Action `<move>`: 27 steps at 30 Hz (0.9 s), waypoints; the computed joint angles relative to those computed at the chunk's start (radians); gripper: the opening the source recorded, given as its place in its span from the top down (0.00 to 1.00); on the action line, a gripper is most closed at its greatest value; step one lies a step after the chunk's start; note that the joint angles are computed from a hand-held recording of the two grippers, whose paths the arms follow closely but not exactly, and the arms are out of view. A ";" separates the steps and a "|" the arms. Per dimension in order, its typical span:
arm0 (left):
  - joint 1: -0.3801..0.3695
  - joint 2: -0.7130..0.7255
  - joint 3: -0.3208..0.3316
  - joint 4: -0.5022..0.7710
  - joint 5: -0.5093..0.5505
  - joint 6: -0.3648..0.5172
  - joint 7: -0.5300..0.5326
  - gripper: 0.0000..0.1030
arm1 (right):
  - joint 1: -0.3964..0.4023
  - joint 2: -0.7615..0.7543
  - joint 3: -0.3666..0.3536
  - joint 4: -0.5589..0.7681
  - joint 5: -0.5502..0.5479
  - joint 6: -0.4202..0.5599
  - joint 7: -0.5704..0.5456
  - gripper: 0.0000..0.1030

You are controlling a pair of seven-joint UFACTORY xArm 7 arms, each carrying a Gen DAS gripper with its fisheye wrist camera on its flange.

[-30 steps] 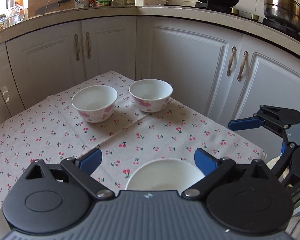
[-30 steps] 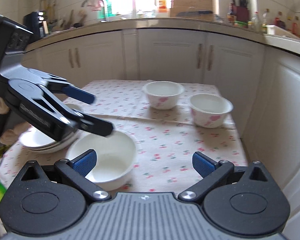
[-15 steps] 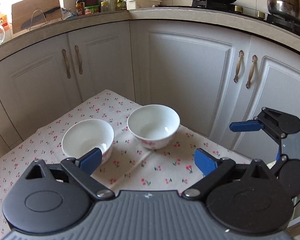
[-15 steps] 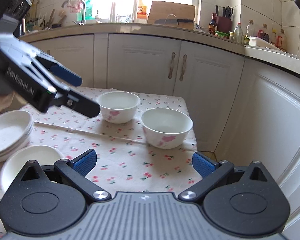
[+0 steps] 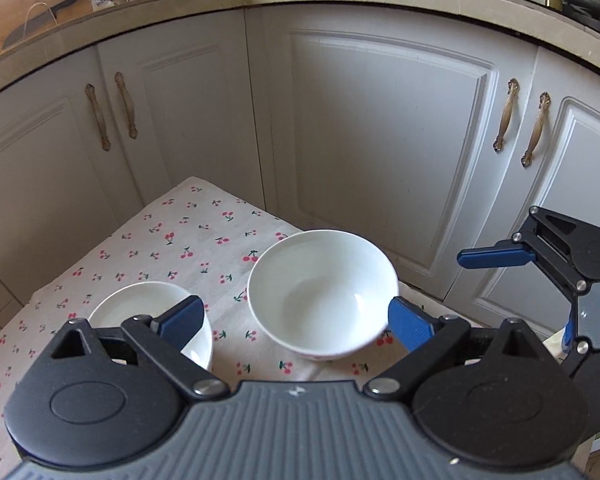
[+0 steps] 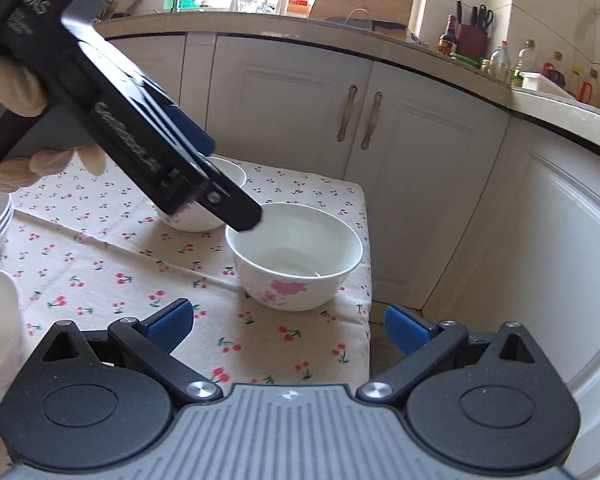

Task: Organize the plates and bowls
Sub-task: 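Move the left tool to a pink-flower bowl and grasp its rim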

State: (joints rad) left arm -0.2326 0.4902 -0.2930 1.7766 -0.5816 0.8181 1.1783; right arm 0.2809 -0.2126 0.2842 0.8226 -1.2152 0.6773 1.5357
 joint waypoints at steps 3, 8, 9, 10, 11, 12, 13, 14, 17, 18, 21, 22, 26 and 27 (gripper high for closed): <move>-0.029 0.042 0.003 0.041 0.031 0.006 -0.032 0.06 | -0.017 0.018 -0.022 0.006 -0.027 -0.044 0.008 0.00; -0.061 0.081 -0.002 0.069 0.070 0.005 -0.074 0.11 | -0.040 0.050 -0.053 0.020 -0.070 -0.118 0.026 0.00; -0.066 0.089 -0.003 0.079 0.079 0.007 -0.080 0.13 | -0.042 0.058 -0.058 0.024 -0.078 -0.129 0.022 0.01; -0.071 0.096 -0.003 0.084 0.085 0.005 -0.087 0.13 | -0.043 0.064 -0.059 0.028 -0.086 -0.128 0.022 0.02; -0.077 0.105 -0.003 0.094 0.093 0.004 -0.096 0.13 | -0.043 0.071 -0.062 0.033 -0.091 -0.129 0.020 0.02; -0.079 0.114 -0.004 0.104 0.098 0.008 -0.104 0.14 | -0.044 0.076 -0.067 0.035 -0.092 -0.137 0.017 0.03; -0.084 0.122 -0.004 0.113 0.103 0.009 -0.115 0.15 | -0.046 0.082 -0.072 0.038 -0.099 -0.148 0.020 0.04; -0.086 0.129 -0.005 0.121 0.108 0.011 -0.123 0.16 | -0.047 0.088 -0.078 0.040 -0.103 -0.159 0.022 0.05; -0.091 0.155 -0.008 0.153 0.119 0.027 -0.140 0.20 | -0.050 0.106 -0.091 0.049 -0.102 -0.177 0.016 0.11; -0.093 0.159 -0.009 0.158 0.123 0.029 -0.144 0.20 | -0.050 0.111 -0.094 0.052 -0.105 -0.179 0.018 0.12; -0.101 0.172 -0.008 0.174 0.136 0.037 -0.156 0.24 | -0.052 0.123 -0.104 0.056 -0.112 -0.189 0.028 0.17; -0.103 0.177 -0.008 0.181 0.140 0.040 -0.162 0.26 | -0.052 0.124 -0.106 0.057 -0.116 -0.187 0.032 0.18; -0.104 0.194 -0.012 0.202 0.146 0.054 -0.169 0.27 | -0.047 0.125 -0.108 0.057 -0.128 -0.185 0.033 0.19; -0.103 0.197 -0.013 0.206 0.145 0.059 -0.169 0.27 | -0.046 0.126 -0.108 0.058 -0.131 -0.182 0.031 0.18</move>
